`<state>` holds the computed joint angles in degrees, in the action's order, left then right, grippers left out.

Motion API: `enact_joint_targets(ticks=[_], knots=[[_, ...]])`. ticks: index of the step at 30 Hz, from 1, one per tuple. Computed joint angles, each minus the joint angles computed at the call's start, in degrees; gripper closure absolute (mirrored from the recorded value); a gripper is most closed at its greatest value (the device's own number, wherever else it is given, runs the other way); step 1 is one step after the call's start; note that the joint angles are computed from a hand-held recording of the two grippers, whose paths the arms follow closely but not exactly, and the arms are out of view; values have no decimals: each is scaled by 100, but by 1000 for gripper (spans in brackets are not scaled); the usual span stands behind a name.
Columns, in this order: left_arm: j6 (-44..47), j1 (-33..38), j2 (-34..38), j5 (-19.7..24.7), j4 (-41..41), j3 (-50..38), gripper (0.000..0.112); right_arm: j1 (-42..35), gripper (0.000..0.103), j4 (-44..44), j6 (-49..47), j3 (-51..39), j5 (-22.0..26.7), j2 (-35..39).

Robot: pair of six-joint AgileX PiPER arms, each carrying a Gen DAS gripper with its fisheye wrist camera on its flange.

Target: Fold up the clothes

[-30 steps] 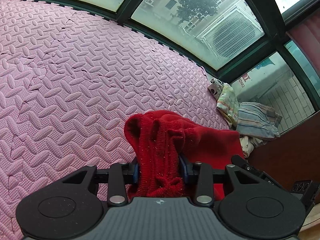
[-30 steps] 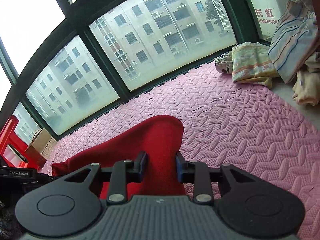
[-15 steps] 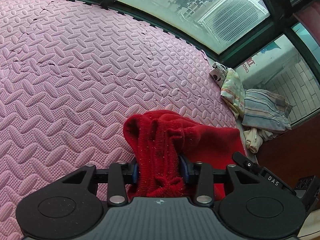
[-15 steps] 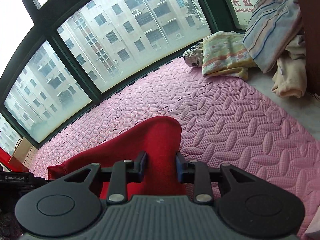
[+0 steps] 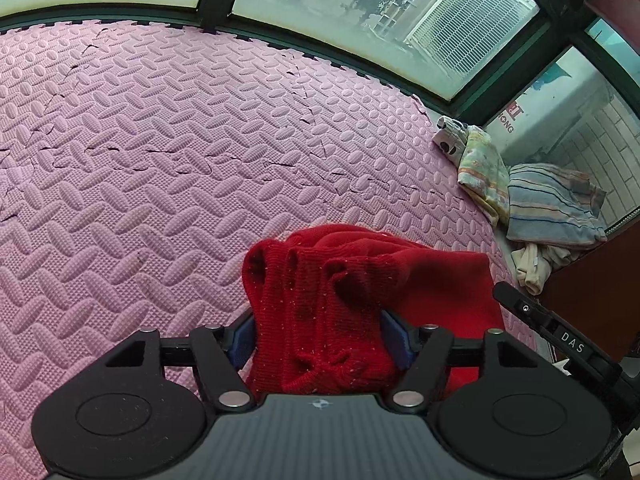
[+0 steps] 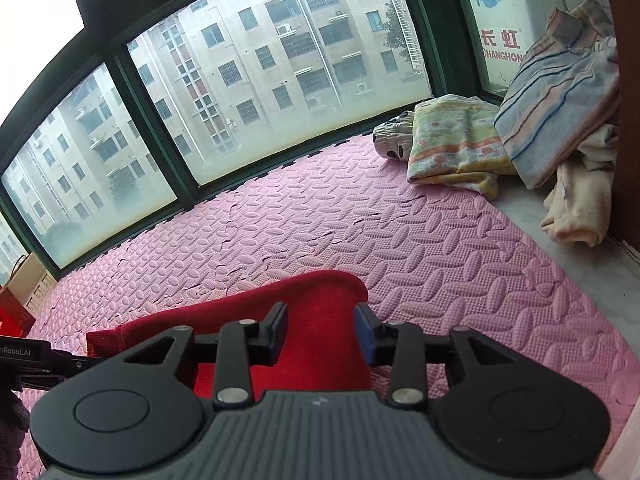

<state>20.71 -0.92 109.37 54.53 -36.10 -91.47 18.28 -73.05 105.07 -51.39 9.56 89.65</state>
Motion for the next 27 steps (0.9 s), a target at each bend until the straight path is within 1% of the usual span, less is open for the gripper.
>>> enact_joint_targets(ticks=[4,7,12,15,16,19,21,23,25,27], knots=[[33,-3,-63,-70,80,-2,36,59,66,527,-632,-288,97,225],[12,-5,-26,-94,119,-81,35,58,65,924,-1161,-513,169,420],[-93,-37,103,-109,245,-209,35,-9,65,1900,-2306,-938,311,803],[-214,-63,187,-129,393,-252,35,-19,64,2067,-2502,-1059,366,925],[-223,-59,206,-125,398,-258,35,-18,62,2054,-2508,-1062,360,922],[-205,-48,185,-130,381,-238,35,28,62,1976,-2464,-996,417,787],[-194,-47,159,-139,371,-223,35,55,62,2258,-2726,-950,430,667],[-220,-53,149,-149,384,-227,35,115,60,2354,-2846,-858,396,532],[-246,-59,142,-162,405,-229,35,267,58,2620,-3165,-736,386,353],[-256,-60,132,-187,415,-210,35,438,58,2903,-3482,-630,379,223]])
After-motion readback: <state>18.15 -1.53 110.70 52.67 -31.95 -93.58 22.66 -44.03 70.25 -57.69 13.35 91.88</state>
